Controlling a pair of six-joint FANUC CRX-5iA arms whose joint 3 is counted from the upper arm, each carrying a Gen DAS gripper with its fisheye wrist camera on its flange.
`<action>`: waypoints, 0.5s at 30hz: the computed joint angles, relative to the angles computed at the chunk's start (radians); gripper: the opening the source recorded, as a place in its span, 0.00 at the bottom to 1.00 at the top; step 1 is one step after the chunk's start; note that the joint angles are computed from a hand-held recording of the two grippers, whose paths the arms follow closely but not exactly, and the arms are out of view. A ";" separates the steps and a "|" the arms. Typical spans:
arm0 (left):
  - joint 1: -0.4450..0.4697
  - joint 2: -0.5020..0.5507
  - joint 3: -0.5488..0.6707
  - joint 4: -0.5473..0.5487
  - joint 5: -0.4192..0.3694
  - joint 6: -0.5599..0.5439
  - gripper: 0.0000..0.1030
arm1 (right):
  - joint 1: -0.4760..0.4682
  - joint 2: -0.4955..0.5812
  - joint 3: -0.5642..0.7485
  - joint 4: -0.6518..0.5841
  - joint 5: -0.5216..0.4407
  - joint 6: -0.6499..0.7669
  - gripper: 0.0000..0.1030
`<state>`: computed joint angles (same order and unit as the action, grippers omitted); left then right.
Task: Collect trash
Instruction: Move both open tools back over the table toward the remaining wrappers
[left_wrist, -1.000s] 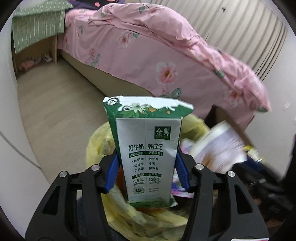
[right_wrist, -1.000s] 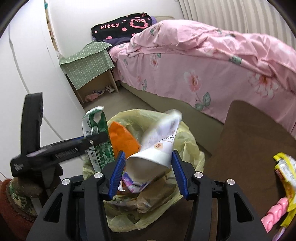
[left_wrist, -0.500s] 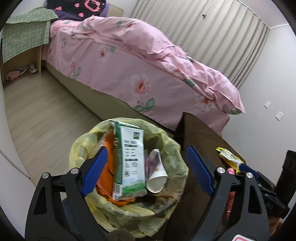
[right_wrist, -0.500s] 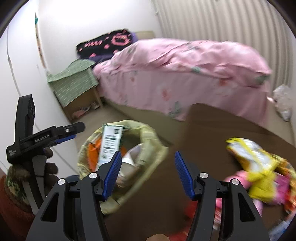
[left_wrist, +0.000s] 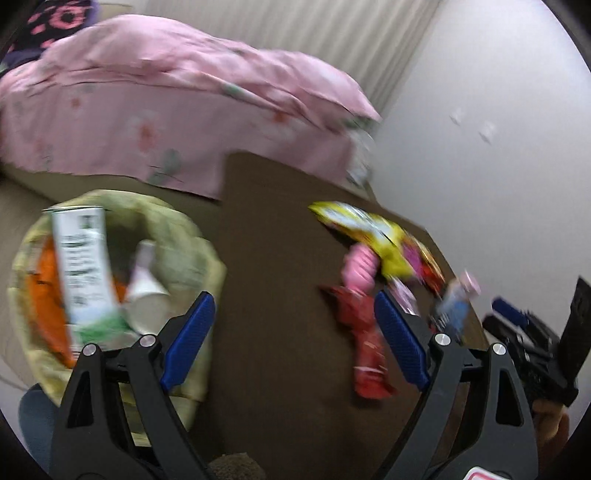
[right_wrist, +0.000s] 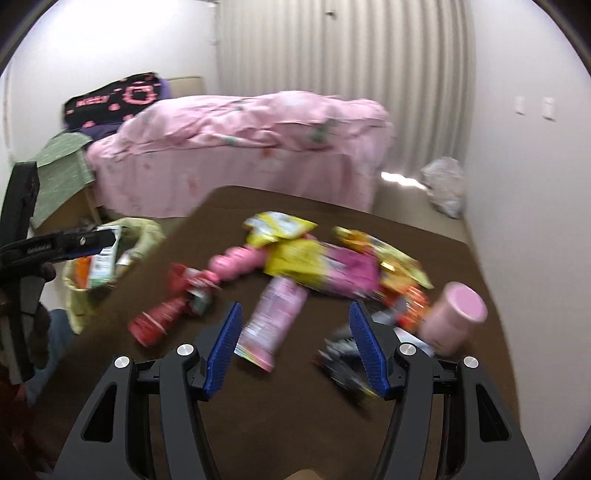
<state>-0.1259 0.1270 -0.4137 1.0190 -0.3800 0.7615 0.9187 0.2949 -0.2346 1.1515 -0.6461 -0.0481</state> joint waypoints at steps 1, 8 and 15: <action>-0.010 0.004 0.008 -0.019 -0.007 -0.001 0.81 | -0.001 -0.009 -0.019 -0.006 -0.015 -0.014 0.55; -0.086 0.091 0.157 -0.124 -0.060 -0.035 0.81 | -0.004 -0.046 -0.119 0.027 -0.018 -0.086 0.55; -0.085 0.389 0.643 -0.411 -0.229 0.412 0.81 | -0.028 -0.079 -0.200 0.138 0.013 -0.266 0.55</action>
<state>-0.2108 0.5159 0.2294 0.6083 -0.6095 1.1732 0.8905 0.2158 -0.4347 1.2894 -0.6332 -0.3139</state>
